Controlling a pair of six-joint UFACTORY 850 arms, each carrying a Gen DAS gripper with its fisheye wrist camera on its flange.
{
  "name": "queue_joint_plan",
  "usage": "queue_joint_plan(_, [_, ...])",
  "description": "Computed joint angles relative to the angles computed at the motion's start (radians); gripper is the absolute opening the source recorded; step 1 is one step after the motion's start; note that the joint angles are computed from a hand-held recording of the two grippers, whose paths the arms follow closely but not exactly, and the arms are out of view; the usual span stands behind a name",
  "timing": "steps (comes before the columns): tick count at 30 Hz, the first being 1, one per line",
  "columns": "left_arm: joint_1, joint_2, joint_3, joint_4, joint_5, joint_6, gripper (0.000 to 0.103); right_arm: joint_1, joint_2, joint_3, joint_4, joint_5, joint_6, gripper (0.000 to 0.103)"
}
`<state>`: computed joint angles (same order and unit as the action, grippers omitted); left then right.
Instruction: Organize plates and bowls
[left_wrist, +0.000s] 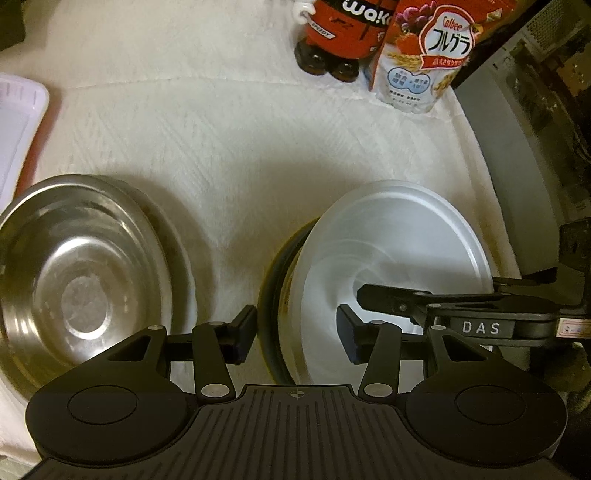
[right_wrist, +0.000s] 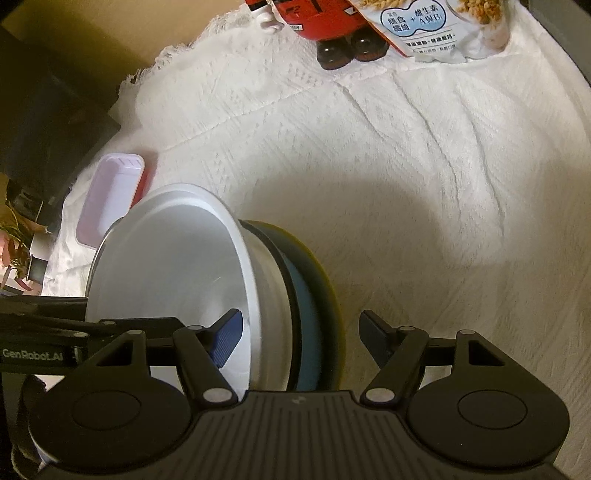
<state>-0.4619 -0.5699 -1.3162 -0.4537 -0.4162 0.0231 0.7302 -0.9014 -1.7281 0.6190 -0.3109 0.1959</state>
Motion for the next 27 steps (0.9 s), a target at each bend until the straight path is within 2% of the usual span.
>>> queue_joint_plan(3, [-0.004,-0.004,-0.007,0.029,-0.003,-0.023,0.053,0.004,0.005,0.003,0.004,0.005,-0.011,0.071])
queue_joint_plan(7, [-0.004,-0.010,-0.013,0.029,-0.004,-0.024,0.053,0.018,0.004,-0.009,-0.159,0.004,0.126,0.071])
queue_joint_plan(17, [-0.001,-0.029,-0.025,0.012,-0.012,-0.005,0.053,0.008,0.009,0.012,-0.053,0.011,0.041,0.071])
queue_joint_plan(21, [-0.001,-0.040,-0.030,0.003,-0.020,0.001,0.053,-0.001,0.014,0.032,0.156,0.008,-0.141,0.071])
queue_joint_plan(25, [0.002,-0.049,-0.040,-0.002,-0.028,0.007,0.054,0.003,0.016,0.032,0.129,0.016,-0.116,0.071])
queue_joint_plan(27, [0.002,-0.051,-0.043,0.000,-0.029,0.004,0.054,0.000,0.017,0.039,0.202,0.017,-0.179,0.071])
